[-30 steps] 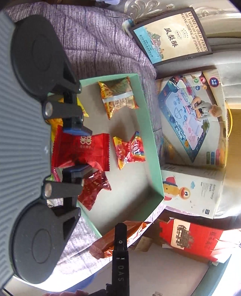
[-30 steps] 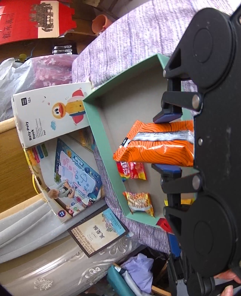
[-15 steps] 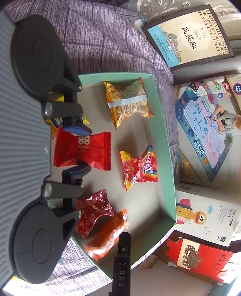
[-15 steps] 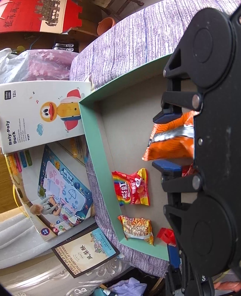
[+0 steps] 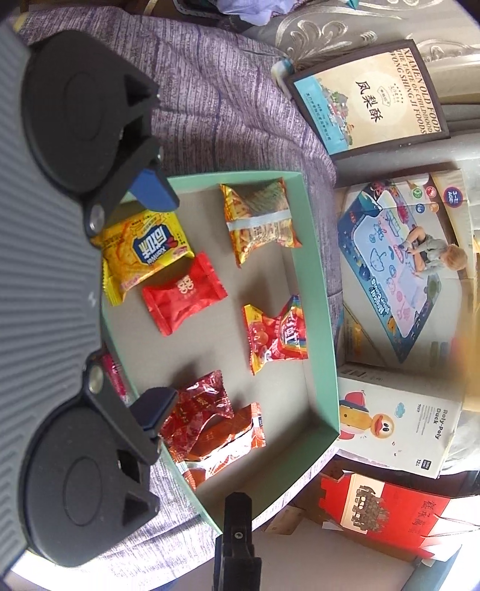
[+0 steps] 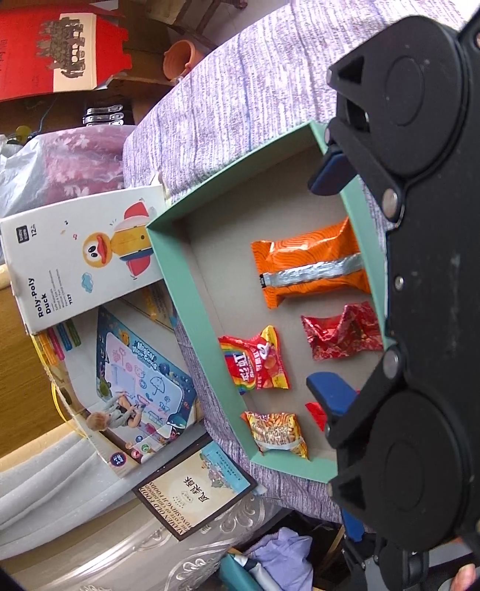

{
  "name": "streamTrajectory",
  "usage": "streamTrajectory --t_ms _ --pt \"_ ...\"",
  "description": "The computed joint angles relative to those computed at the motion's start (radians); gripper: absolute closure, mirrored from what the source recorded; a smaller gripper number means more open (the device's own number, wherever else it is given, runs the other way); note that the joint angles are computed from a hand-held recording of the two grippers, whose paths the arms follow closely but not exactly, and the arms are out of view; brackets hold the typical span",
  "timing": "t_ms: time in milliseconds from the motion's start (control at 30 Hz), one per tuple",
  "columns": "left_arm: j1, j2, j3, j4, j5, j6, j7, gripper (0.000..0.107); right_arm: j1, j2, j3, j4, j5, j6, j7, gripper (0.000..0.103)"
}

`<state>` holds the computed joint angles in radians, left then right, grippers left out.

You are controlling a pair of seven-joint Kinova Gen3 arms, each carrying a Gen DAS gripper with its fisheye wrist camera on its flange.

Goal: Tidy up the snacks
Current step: 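Grasp the yellow YINSUN snack pack with the left tool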

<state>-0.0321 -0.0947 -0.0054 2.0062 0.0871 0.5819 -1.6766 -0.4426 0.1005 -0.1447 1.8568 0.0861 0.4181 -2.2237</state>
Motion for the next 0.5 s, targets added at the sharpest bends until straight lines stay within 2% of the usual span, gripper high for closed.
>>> streamTrajectory --t_ms 133,267,500 --pt "-0.002 -0.055 -0.006 0.034 -0.005 0.028 -0.005 0.005 -0.01 -0.048 -0.014 0.048 -0.006 0.0 -0.028 0.0" --pt "0.009 -0.11 -0.034 0.064 0.041 0.063 -0.042 0.005 -0.019 -0.101 -0.04 0.092 0.021 0.011 -0.084 0.0" --pt "0.049 -0.182 0.004 0.109 0.045 0.104 -0.043 0.005 -0.001 -0.199 -0.094 0.178 0.044 0.031 -0.162 0.0"
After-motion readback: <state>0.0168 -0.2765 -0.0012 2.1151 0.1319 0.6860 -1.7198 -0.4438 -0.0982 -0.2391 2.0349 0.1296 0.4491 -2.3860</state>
